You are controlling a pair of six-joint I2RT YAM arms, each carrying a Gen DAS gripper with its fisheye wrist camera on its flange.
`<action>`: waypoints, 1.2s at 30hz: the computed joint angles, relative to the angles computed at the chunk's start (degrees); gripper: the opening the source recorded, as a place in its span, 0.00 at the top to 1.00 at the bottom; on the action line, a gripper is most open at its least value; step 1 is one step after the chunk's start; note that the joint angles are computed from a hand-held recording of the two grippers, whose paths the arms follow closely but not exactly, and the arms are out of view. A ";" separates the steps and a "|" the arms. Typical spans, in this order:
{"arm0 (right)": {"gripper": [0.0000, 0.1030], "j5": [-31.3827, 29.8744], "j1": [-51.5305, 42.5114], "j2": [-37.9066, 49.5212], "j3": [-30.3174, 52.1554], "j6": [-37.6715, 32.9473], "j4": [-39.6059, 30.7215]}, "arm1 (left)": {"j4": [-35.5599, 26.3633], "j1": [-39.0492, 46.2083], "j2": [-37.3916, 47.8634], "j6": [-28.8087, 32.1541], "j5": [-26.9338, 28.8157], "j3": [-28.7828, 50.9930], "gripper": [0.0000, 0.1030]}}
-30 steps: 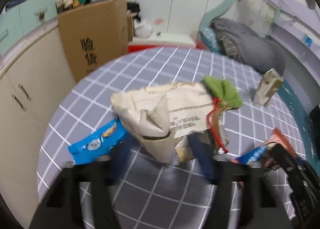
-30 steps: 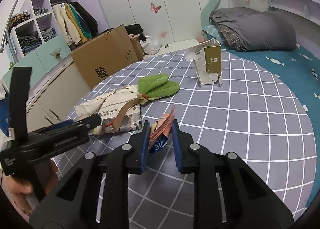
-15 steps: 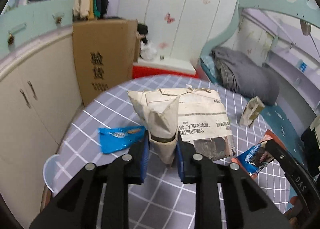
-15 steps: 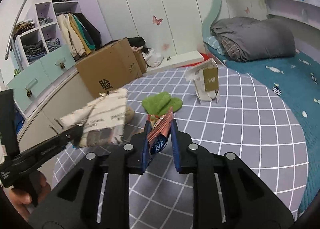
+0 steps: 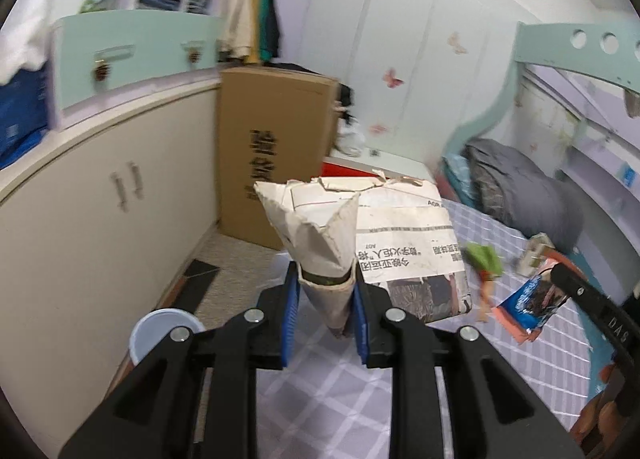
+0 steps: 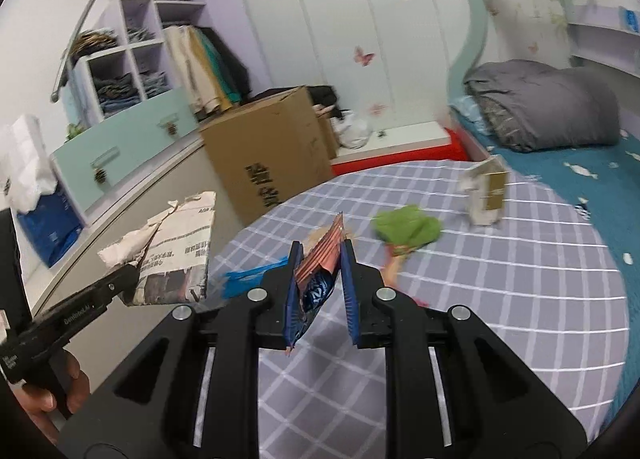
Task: Collect trash
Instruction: 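Grasp the orange snack bag with the right tool while the left holds the newspaper, then carry both items to the wastebasket and open both tools over it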
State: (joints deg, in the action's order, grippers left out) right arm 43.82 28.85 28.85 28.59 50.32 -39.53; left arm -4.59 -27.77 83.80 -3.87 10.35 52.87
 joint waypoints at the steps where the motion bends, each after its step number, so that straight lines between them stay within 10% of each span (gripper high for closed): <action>1: 0.81 0.30 1.19 2.19 0.28 0.41 1.43 | 0.07 1.39 -0.31 0.23 0.34 -0.65 0.78; 17: 0.81 -13.10 6.63 52.45 18.09 -8.50 36.02 | 1.38 29.57 15.49 6.48 8.57 5.03 0.78; 33: 0.79 -27.96 3.34 98.60 58.33 -14.79 42.92 | -2.45 42.50 44.27 7.34 0.36 29.67 0.77; 36: 0.19 -28.28 2.53 106.98 68.42 -14.33 38.70 | -3.17 43.01 46.60 7.56 -0.33 31.90 0.77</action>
State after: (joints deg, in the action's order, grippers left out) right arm 15.54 31.37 135.83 97.01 35.99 -0.83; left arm -7.77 15.24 130.39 3.69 10.02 84.77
